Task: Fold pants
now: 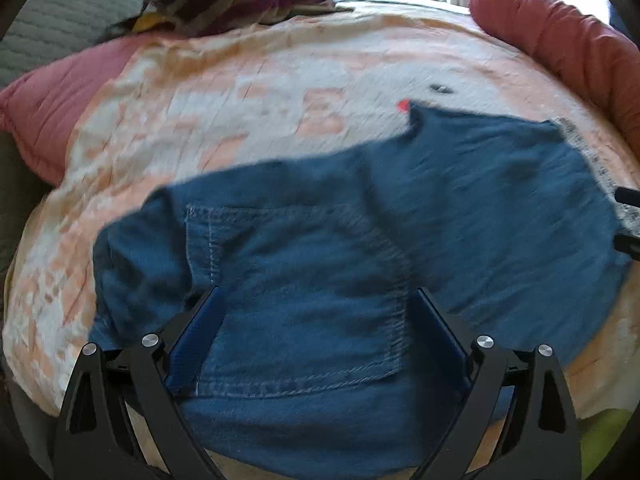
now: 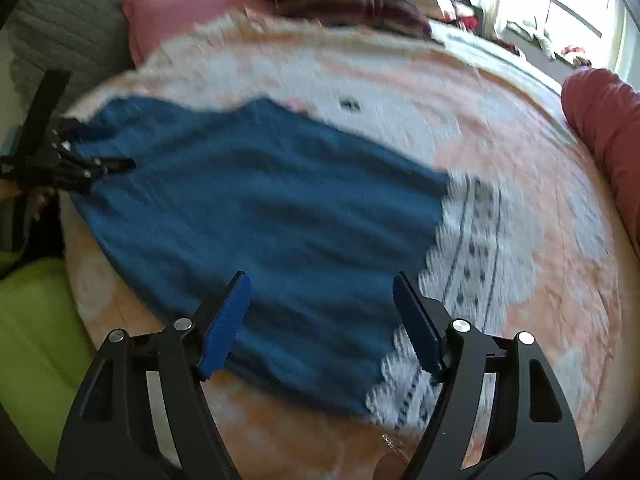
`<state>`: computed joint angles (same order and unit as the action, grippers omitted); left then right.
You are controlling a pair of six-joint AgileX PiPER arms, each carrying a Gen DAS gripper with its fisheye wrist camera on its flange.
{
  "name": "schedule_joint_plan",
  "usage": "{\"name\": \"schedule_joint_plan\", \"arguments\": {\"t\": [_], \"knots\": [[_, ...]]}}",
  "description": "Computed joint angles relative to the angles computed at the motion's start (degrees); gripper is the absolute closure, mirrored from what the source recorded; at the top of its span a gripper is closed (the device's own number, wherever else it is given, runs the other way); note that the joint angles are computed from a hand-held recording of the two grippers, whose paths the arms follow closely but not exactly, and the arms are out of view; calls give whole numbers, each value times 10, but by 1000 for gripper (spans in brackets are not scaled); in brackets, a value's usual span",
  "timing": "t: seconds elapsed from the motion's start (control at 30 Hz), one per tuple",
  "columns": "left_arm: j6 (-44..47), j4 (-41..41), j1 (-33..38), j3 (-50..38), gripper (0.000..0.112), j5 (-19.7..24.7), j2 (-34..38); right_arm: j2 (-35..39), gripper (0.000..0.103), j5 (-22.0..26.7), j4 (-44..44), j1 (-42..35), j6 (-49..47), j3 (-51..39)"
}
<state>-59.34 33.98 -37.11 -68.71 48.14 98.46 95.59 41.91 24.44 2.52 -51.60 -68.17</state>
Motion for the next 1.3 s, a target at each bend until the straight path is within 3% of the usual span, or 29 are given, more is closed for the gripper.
{"name": "schedule_joint_plan", "arguments": {"t": [0.07,0.23,0.37,0.47,0.6,0.77,0.9,0.97,1.07,1.13,1.2,1.3], "knots": [[2,-11,15,29,19,-33,-23,11,36,9,-19,-18,15,1],[4,-25,31,65,19,-73,-51,-2,36,37,29,-72,-34,18],[-6,-15,27,68,19,-79,-49,-12,37,20,19,-64,-28,35],[-10,-17,19,63,19,-68,-53,-13,36,39,28,-70,-38,18],[-20,-2,-3,45,14,-42,-72,-29,32,78,142,-106,-115,-5],[19,-29,21,13,14,-84,-88,11,32,93,192,-62,-114,-75],[94,-102,66,-44,14,-108,-44,78,32,99,167,12,-84,-162],[177,-200,103,-70,14,-137,-10,118,32,101,140,47,-55,-211],[258,-291,136,-107,14,-131,42,170,32,111,98,87,-14,-272],[244,-273,141,-134,14,-102,75,206,32,128,74,99,7,-314],[178,-205,143,-149,14,-65,99,236,32,125,46,111,35,-343],[162,-198,158,-124,15,-95,97,267,30,112,-10,116,89,-362]]}}
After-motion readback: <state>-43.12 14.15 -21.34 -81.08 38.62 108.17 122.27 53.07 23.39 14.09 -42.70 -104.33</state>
